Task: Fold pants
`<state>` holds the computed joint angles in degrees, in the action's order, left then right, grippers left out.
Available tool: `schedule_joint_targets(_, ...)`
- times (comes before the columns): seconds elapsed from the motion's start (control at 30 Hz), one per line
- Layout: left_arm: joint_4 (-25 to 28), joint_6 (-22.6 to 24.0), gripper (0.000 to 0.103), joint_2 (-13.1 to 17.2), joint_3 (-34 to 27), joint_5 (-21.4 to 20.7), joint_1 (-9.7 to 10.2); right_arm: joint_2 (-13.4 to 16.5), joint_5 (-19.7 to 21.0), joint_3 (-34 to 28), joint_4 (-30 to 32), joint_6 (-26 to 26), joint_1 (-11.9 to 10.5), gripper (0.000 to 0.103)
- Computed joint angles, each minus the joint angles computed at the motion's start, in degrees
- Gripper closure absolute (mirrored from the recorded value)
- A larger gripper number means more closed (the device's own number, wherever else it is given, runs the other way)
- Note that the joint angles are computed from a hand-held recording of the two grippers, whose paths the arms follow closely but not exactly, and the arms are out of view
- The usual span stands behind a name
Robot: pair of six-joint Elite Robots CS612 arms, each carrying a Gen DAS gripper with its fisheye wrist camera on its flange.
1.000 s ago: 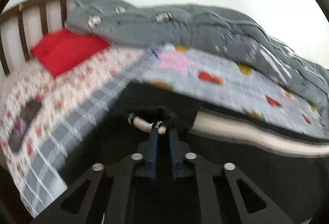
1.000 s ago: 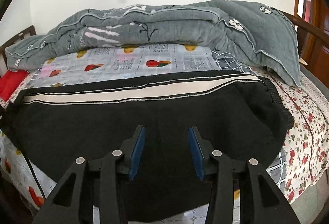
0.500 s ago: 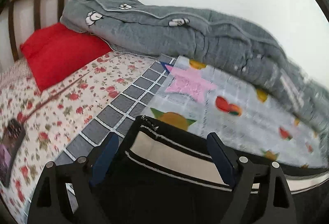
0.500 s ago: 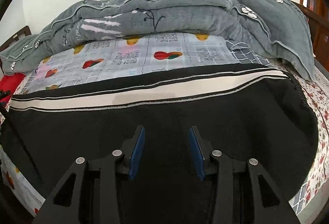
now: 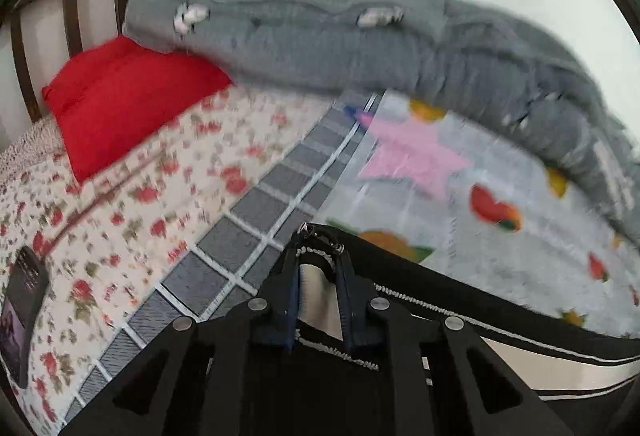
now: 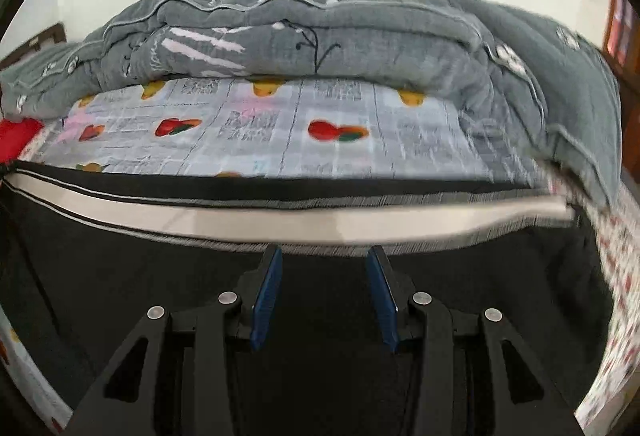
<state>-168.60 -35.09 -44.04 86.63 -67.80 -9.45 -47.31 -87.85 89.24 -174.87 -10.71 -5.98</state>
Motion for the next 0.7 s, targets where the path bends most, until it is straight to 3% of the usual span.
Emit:
schedule_joint_targets(0.07,2.38,0.38,0.085,0.39,-0.83,0.51,-0.11,1.00,0.34,-1.99,-0.54,-2.99,-0.13,0.053)
schedule_joint_targets(0.13,3.19,0.39,0.079,0.16,-0.80,1.87,-0.41,2.14,2.33,-4.01,-0.97,-6.60,-0.48,0.037)
schedule_joint_targets(0.2,3.25,-0.81,0.078,-0.25,-0.54,0.98,-0.18,3.28,4.68,-6.03,0.03,-11.75,-0.73,0.031)
schedule_joint_targets(0.27,3.17,-1.35,0.078,-0.61,-0.14,0.42,-0.13,4.87,6.71,-9.06,3.58,-18.41,-0.81,0.031)
schedule_joint_targets(0.4,2.87,-0.55,0.078,-0.74,0.29,1.64,-0.46,8.52,8.15,-15.59,12.39,-24.07,-0.98,0.032)
schedule_joint_targets(0.47,3.47,-0.22,0.078,-0.82,0.35,2.46,-0.69,10.19,8.78,-18.73,18.59,-23.31,-1.26,0.042)
schedule_joint_targets(0.5,3.64,-0.18,0.078,-0.92,0.48,2.68,-0.76,10.46,10.84,-19.52,21.90,-23.37,-1.61,0.055)
schedule_joint_targets(0.53,3.85,-0.16,0.078,-1.02,0.55,2.82,-0.80,10.33,12.95,-19.30,22.81,-23.92,-1.92,0.071)
schedule_joint_targets(0.6,4.45,-0.52,0.078,-1.36,0.88,3.75,-1.02,9.13,14.83,-16.32,18.65,-27.21,-2.03,0.094)
schedule_joint_targets(0.63,4.29,-0.72,0.078,-1.51,1.06,3.99,-1.07,8.75,14.40,-15.16,16.01,-28.10,-1.90,0.097)
schedule_joint_targets(0.7,2.67,-0.87,0.078,-1.74,1.58,4.09,-1.15,8.27,17.99,-14.57,14.64,-25.47,-2.68,0.098)
